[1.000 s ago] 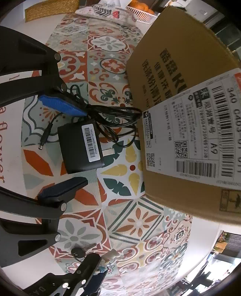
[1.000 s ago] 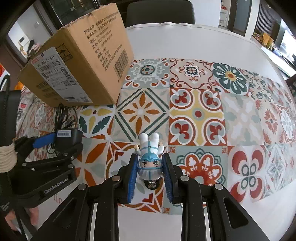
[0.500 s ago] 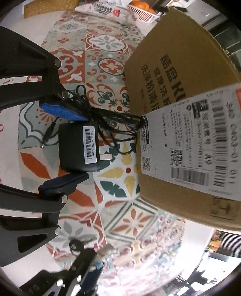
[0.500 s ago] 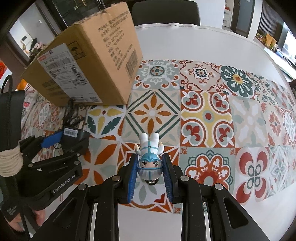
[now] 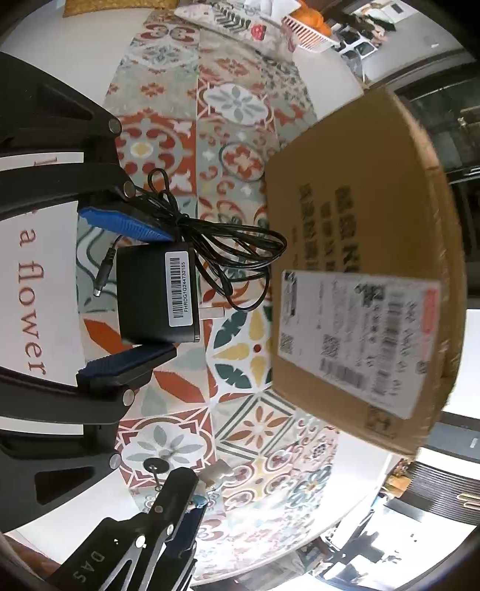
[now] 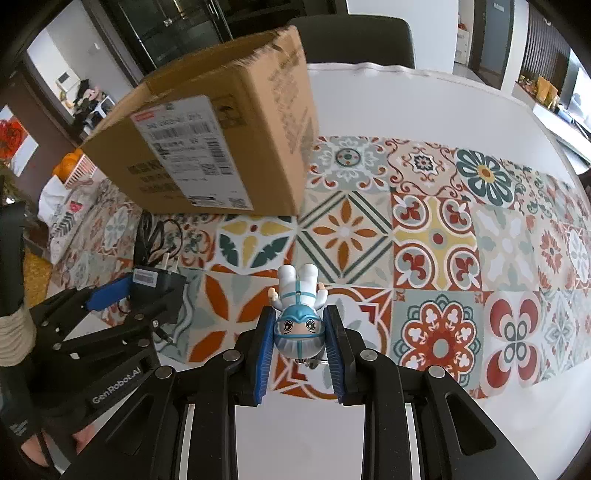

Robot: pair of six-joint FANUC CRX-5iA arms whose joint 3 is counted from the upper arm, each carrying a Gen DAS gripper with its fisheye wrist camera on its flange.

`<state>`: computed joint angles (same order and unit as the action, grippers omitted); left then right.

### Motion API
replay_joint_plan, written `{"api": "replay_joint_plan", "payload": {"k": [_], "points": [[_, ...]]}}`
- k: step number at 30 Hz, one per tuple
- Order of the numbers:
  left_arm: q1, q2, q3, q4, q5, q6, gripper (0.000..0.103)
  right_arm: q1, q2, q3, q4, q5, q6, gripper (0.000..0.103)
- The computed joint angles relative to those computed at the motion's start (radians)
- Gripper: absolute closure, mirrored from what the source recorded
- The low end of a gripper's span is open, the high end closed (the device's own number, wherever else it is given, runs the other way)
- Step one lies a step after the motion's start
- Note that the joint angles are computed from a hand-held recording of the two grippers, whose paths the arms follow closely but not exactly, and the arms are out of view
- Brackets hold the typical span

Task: Organize rigid objects
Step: 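Carry the black adapter and figurine over the box with both tools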

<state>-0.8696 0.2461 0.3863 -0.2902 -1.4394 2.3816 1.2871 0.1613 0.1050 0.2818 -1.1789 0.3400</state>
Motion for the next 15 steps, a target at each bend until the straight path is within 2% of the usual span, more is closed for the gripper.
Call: {"api": "replay_joint_plan", "payload": {"k": [15], "points": [[-0.017,-0.105,0.013,-0.097,-0.021,0.009,0.049,0.07,0.046,0.12,0.123,-0.066,-0.028,0.076]]}}
